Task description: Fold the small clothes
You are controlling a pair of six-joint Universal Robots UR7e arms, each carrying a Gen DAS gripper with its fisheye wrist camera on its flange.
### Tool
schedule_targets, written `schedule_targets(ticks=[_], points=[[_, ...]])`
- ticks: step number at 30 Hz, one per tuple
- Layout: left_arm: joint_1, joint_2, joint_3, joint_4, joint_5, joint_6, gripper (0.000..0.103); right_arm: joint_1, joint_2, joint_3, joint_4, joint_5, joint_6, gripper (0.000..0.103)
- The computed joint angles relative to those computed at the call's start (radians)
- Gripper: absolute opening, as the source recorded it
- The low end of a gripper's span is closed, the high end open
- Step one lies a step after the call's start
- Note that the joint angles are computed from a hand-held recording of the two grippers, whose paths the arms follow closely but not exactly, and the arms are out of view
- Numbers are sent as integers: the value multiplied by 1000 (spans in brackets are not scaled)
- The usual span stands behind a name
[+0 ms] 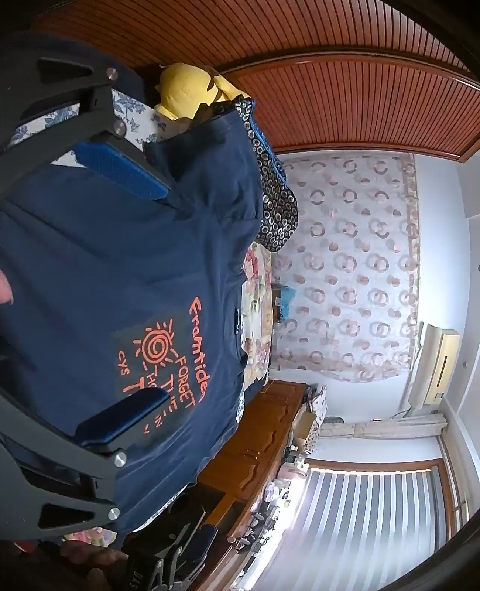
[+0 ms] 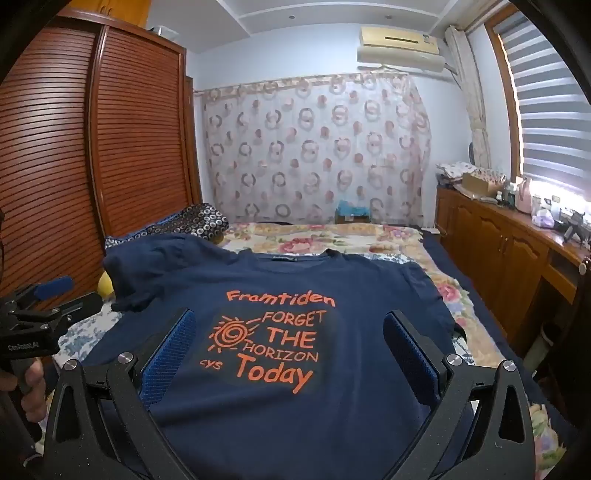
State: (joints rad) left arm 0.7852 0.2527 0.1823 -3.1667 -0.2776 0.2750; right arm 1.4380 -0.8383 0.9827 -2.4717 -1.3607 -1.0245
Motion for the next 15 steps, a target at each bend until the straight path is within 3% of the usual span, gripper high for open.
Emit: schedule_targets(ticks=[15], points=[[-6,-1,-4,-22,0,32,103,0,8,-9,5,-2,-5,103]])
